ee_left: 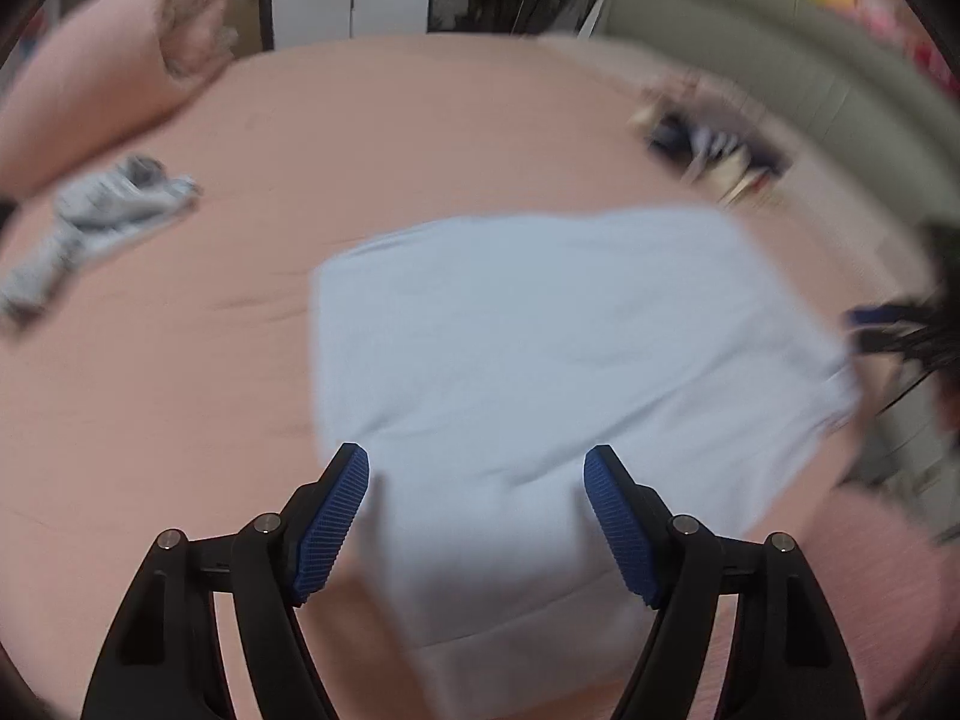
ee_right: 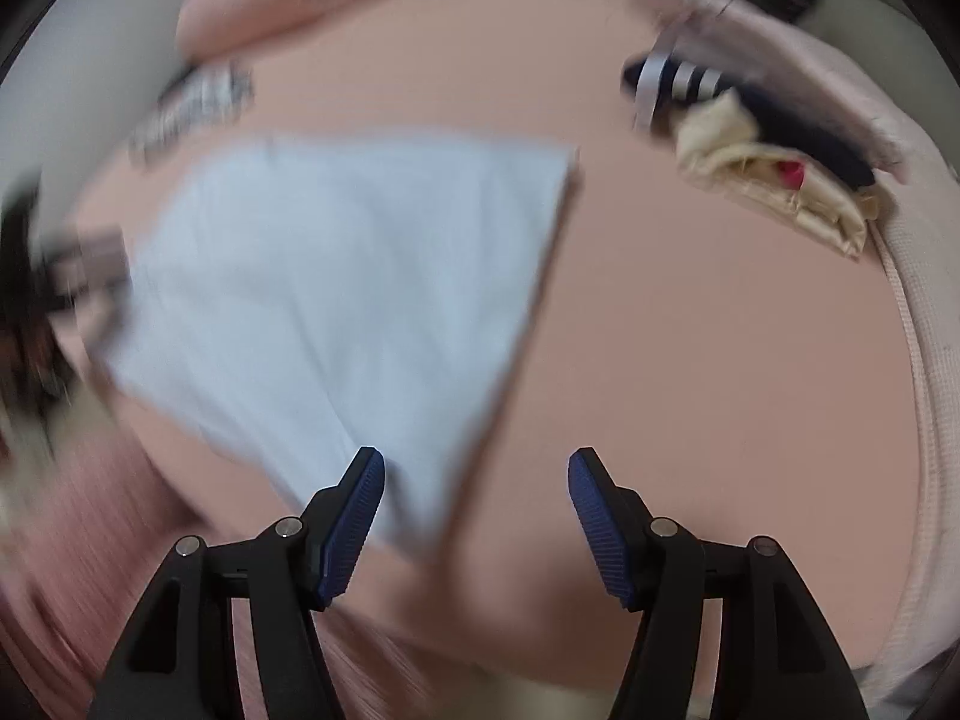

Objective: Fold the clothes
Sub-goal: 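Grasp the folded shirt edge with the left gripper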

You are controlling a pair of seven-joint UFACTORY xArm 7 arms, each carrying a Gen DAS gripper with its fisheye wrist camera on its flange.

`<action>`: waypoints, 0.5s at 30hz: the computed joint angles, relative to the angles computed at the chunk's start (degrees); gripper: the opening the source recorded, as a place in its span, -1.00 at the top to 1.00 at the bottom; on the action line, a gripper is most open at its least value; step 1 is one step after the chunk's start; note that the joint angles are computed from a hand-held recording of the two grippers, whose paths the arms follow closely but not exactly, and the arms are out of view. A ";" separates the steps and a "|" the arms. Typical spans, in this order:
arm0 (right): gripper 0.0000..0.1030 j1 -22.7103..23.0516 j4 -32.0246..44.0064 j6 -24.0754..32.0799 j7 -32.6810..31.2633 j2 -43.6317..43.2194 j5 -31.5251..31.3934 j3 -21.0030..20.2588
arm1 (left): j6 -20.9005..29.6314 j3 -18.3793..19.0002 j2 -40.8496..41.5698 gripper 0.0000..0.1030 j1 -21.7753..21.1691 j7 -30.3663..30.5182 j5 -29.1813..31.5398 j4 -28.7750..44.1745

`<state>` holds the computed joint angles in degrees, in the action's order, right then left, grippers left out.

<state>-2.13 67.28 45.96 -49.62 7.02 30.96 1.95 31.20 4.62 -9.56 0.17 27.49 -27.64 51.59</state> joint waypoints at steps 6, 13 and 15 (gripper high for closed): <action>-0.24 6.76 -3.10 -6.66 7.18 3.40 -4.40 3.58 | -1.71 -2.73 4.20 -0.45 1.03 -5.93 13.17 0.00; -0.23 3.12 -2.26 1.96 0.30 1.72 -10.83 0.71 | 2.38 -0.66 3.76 -0.53 3.08 -4.00 12.34 2.45; -0.23 1.09 0.64 3.72 2.95 3.10 -7.45 -0.33 | 0.33 -0.75 4.10 -0.53 3.13 -4.85 10.32 2.95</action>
<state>-1.04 67.92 49.68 -46.66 10.12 23.51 1.62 31.53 3.87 -5.46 3.29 22.64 -17.32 54.54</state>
